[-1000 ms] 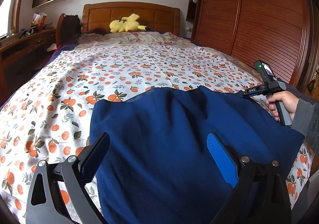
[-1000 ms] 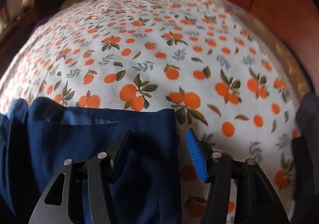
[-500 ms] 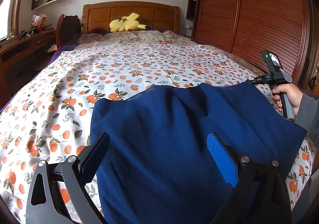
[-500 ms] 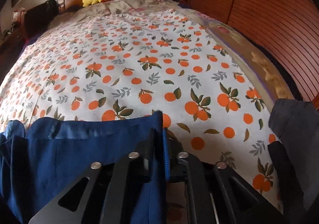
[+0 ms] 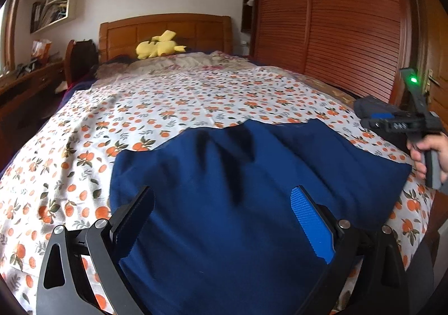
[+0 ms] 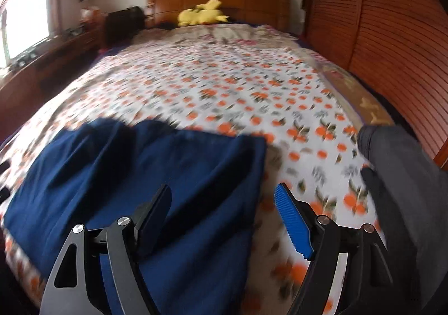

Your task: Fold large clothes

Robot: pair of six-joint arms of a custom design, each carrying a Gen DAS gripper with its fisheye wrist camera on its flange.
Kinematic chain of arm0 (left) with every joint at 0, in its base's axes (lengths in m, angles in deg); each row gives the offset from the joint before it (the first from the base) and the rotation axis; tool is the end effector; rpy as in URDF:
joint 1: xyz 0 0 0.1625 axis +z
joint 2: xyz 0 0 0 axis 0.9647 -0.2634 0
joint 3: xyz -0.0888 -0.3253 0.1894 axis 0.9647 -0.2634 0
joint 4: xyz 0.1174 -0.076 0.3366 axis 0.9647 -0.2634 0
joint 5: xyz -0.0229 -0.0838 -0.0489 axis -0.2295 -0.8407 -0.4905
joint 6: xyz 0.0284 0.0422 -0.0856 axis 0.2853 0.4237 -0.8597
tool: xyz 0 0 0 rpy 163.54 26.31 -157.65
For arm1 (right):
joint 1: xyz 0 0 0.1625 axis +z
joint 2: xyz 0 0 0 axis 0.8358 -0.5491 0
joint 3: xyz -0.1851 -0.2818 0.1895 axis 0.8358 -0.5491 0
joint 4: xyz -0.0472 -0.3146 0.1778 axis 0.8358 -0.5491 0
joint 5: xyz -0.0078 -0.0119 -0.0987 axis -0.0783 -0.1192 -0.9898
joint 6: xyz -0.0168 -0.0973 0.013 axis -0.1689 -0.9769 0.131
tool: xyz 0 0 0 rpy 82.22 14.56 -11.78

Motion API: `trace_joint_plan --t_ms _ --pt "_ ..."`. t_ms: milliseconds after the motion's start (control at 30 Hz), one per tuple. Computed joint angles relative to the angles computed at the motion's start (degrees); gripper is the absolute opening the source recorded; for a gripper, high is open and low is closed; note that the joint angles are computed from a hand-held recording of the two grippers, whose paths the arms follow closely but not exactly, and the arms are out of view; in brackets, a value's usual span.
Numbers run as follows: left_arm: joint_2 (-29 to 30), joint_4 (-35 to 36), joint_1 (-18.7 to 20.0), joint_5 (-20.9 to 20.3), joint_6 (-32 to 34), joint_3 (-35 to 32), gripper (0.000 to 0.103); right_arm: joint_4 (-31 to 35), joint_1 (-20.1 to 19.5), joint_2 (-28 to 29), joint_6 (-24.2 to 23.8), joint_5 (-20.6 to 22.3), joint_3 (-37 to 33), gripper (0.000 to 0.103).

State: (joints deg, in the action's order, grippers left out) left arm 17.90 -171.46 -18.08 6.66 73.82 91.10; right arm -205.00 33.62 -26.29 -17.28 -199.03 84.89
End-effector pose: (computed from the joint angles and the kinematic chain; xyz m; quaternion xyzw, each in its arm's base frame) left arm -0.3161 -0.7728 0.0637 0.4635 0.8293 -0.2859 0.1254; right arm 0.0698 -0.6295 0.3864 0.0109 -0.8115 0.4083 0.4179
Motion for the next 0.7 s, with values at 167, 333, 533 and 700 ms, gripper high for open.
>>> trace_joint_plan --t_ms 167,333,533,700 --pt "-2.16 -2.8 -1.27 -0.21 0.3 5.89 0.099 -2.99 0.62 -4.55 1.99 0.33 10.23 0.074" --pt "-4.8 -6.54 -2.41 -0.46 0.17 13.02 0.099 -7.11 0.51 -6.63 2.91 -1.23 16.17 0.074" --pt "-7.49 -9.8 -3.38 -0.59 -0.4 20.43 0.099 -10.7 0.39 -7.66 3.7 -1.91 20.21 0.074" --pt "-8.64 -11.14 -3.67 -0.61 -0.39 23.8 0.099 -11.27 0.07 -8.19 6.83 -1.14 21.96 0.081"
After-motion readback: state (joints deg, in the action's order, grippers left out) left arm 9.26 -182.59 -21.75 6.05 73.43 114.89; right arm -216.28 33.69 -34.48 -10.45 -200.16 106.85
